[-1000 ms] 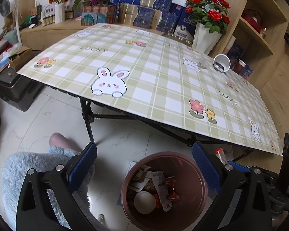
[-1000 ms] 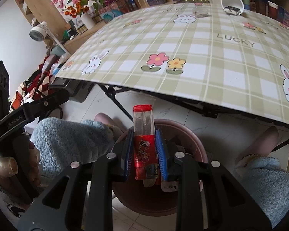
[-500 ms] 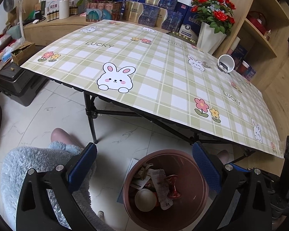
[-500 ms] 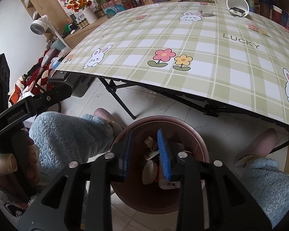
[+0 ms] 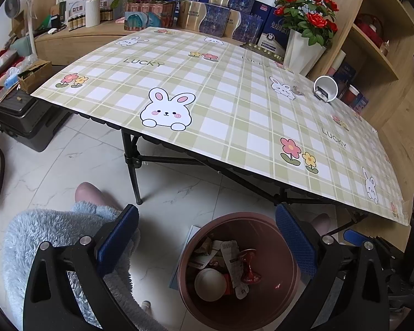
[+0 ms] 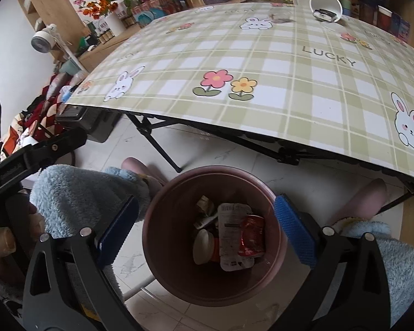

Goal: Collect trash
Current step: 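Move both open tools back over the table toward the white cup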

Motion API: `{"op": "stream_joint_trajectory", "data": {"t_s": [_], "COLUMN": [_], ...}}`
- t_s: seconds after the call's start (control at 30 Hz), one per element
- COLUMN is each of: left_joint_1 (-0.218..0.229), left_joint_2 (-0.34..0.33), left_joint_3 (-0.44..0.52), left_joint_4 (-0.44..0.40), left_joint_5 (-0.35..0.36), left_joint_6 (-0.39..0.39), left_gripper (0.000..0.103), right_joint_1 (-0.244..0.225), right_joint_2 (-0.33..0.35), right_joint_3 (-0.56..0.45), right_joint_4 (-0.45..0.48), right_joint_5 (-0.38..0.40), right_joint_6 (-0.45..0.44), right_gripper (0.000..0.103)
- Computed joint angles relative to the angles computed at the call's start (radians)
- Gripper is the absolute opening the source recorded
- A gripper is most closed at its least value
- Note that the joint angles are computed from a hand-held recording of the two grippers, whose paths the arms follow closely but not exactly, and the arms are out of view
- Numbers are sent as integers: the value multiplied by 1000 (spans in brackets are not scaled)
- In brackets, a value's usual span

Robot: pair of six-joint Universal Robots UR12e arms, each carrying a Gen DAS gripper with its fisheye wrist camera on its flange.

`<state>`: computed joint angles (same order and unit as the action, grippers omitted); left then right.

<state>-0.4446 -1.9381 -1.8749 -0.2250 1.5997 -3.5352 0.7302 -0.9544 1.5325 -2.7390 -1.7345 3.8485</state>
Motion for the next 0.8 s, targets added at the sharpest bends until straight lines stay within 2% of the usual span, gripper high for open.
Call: {"op": "stream_joint_trajectory", "data": {"t_s": [0.33,0.5,0.63,0.8], "left_joint_1": [2,4,7,5], "left_joint_2": [-6,-14,-25,-51], "left_joint_3": [2,4,8,62], "left_joint_4": [7,56,148,137], "left_joint_5": [-20,-52,-114,-148], "left_joint_6": [6,22,55,99], "left_gripper": [97,97,97,97], "right_joint_1": [-3,-9,-21,-36], "right_joint_2": [-10,-28,-44,-62], "right_joint_3": [20,39,63,77], "right_joint_4": [-26,-37,-72,-73], "right_joint_5": [-65,-135,-168,-223], "right_joint_6": [52,85,84,52], "right_gripper": [97,97,97,97]}}
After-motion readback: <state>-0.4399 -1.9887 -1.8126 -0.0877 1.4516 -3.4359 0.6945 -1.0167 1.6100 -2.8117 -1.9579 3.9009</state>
